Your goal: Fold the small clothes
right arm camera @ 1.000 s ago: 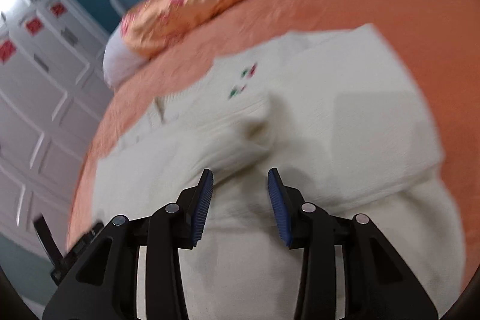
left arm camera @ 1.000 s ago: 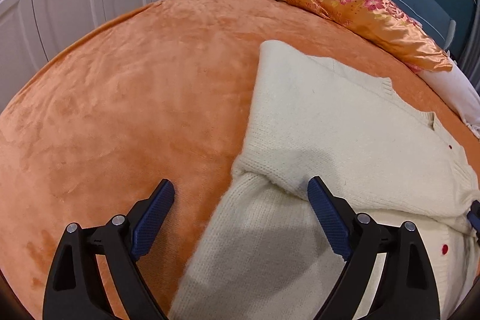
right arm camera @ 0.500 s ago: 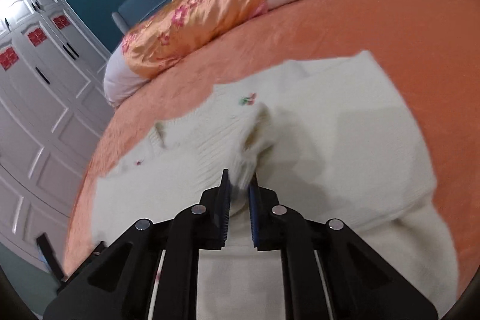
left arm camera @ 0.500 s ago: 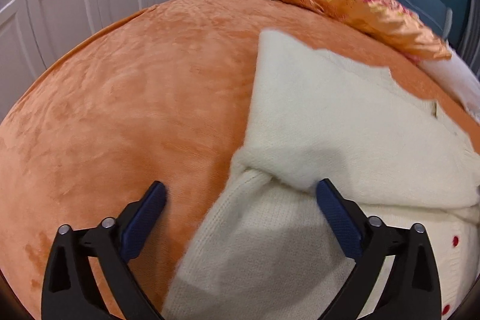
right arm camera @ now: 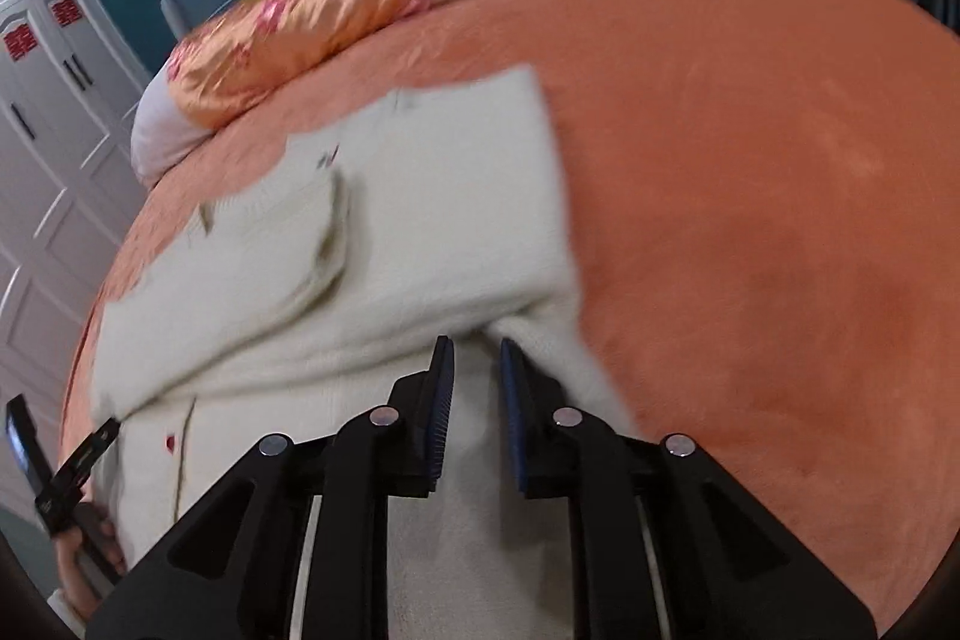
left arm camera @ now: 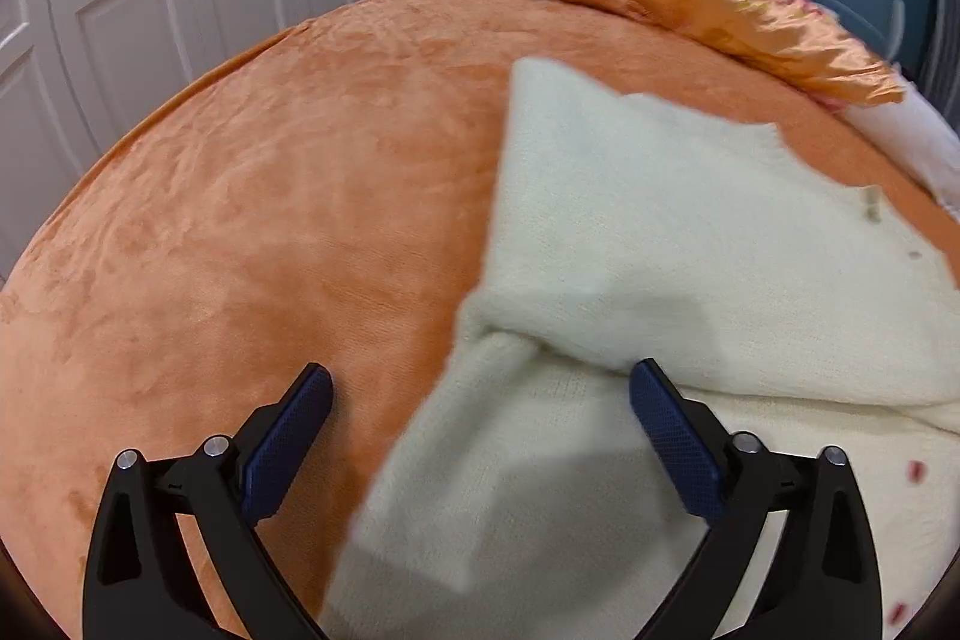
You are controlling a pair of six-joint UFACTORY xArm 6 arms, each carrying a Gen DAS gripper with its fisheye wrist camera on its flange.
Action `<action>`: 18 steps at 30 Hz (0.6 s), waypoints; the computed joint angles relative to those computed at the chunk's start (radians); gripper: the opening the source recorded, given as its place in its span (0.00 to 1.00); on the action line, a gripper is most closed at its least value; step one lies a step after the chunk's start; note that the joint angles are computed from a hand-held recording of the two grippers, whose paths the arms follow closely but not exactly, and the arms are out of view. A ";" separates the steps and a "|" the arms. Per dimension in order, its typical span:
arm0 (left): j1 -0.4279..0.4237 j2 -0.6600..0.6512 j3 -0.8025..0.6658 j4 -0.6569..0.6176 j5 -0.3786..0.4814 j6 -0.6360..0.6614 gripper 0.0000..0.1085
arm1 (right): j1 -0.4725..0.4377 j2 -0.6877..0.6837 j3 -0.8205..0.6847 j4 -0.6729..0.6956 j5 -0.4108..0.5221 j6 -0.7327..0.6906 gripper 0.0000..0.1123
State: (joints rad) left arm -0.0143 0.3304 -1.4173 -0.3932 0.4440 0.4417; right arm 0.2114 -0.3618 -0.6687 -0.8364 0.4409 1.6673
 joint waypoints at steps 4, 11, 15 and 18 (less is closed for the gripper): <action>-0.005 -0.098 0.040 -0.234 0.069 0.140 0.89 | -0.006 -0.014 0.008 -0.002 -0.012 -0.031 0.18; -0.126 -0.105 0.011 -0.310 0.299 0.198 0.90 | -0.069 0.017 0.054 0.030 -0.231 0.013 0.28; -0.202 -0.028 0.000 -0.182 0.159 0.079 0.89 | -0.073 0.050 0.014 0.030 -0.219 0.011 0.28; -0.220 -0.009 0.005 -0.106 0.057 0.055 0.90 | -0.077 0.034 0.000 -0.030 -0.197 0.036 0.23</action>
State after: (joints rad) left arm -0.2344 0.3215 -1.4125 -0.4996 0.5014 0.4966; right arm 0.1339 -0.3280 -0.6682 -0.8668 0.2442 1.7031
